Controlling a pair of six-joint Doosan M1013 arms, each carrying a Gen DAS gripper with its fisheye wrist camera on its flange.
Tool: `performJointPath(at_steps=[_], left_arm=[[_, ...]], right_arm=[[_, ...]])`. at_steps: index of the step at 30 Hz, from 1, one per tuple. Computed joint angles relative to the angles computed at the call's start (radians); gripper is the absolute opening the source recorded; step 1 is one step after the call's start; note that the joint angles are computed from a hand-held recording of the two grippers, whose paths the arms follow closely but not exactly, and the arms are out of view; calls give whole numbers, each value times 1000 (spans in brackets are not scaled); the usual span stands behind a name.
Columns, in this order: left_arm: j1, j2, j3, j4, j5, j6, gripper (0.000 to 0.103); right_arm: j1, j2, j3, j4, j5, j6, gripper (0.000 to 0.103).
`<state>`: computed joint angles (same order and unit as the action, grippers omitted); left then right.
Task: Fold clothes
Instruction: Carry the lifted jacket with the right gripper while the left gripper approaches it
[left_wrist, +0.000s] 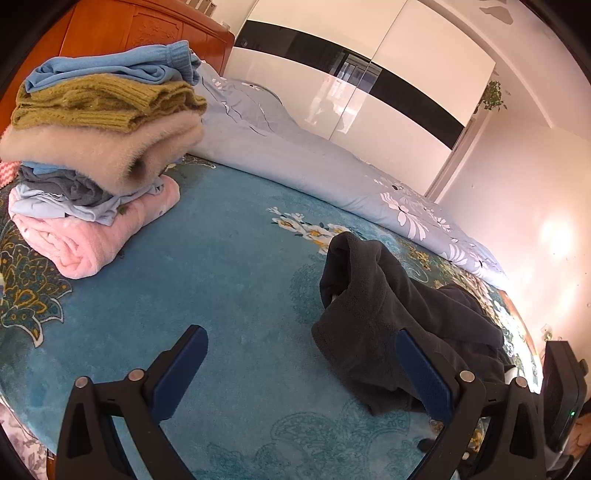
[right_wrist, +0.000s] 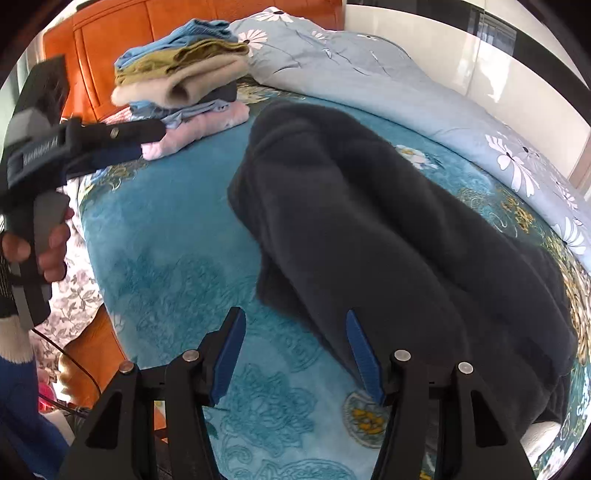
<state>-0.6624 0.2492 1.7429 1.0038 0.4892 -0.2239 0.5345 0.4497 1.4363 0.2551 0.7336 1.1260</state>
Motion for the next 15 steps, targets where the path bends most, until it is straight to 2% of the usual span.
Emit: performJointPath(at_steps=[2, 4, 8, 10, 12, 15], left_arm=[[-1, 0, -1, -3, 2, -1, 103], [-1, -1, 0, 0, -6, -4, 103], [1, 1, 0, -3, -3, 14, 103], [5, 4, 0, -16, -2, 23, 103], [10, 6, 1, -32, -4, 32, 103], [18, 10, 3, -55, -4, 45, 103]], right_arm=[[6, 9, 7, 38, 14, -31, 58], [18, 30, -6, -41, 18, 16, 58], [40, 60, -28, -341, -30, 239, 57], [46, 75, -45, -439, -13, 288, 57], [52, 91, -59, -480, 19, 292, 57], [59, 93, -48, -514, -5, 291, 57]])
